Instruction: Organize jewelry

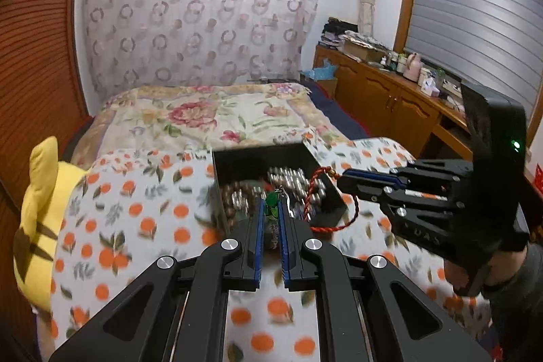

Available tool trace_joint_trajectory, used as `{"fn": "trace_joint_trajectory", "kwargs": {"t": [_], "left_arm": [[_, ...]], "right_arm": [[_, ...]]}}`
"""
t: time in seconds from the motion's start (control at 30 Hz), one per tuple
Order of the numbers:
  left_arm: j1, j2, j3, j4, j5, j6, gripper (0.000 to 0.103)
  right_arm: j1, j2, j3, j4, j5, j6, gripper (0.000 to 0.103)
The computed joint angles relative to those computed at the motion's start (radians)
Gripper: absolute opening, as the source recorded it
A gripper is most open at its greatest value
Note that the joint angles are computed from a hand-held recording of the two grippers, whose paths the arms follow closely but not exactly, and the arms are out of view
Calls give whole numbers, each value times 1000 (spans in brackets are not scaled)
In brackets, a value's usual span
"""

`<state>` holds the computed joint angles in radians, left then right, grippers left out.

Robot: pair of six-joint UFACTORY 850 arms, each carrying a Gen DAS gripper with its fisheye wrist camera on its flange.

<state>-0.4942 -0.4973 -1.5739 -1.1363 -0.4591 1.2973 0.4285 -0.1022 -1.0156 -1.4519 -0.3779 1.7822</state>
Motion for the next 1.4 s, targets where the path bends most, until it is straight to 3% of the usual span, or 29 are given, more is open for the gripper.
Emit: {"fn": "trace_joint_trajectory", "kwargs": {"t": [0.3, 0.37, 0.43, 0.47, 0.57, 0.63, 0.7, 0.83, 1.03, 1.13, 1.4], "left_arm": [[-24, -114, -164, 159, 19, -204, 7], [-26, -113, -164, 180, 29, -217, 17], [-27, -89, -132, 159, 59, -189, 46], [-26, -76, -113, 135, 73, -162, 48], [-18, -30, -50, 92, 96, -127, 53], [-15, 9, 3, 36, 127, -77, 73], [-12, 64, 79, -83, 163, 44, 79], [-8, 151, 188, -250, 211, 208, 94], [-4, 236, 299, -427, 233, 403, 95], [-11, 260, 331, -457, 263, 441, 95], [-12, 314, 401, -543, 274, 515, 95]], "right_arm": [[-48, -89, -85, 30, -2, -33, 9], [-51, -97, -90, 23, 0, -20, 13], [-50, -90, -79, 0, 7, 16, 36], [-46, -80, -66, -25, 6, 49, 41], [-23, -43, -27, -69, -26, 118, 42], [0, -15, 1, -84, -62, 161, 42], [32, 26, 41, -86, -110, 205, 45], [110, 103, 114, -87, -226, 272, 63], [222, 181, 190, -78, -385, 351, 94], [266, 194, 204, -75, -448, 376, 100], [339, 201, 214, -5, -565, 382, 101]]}}
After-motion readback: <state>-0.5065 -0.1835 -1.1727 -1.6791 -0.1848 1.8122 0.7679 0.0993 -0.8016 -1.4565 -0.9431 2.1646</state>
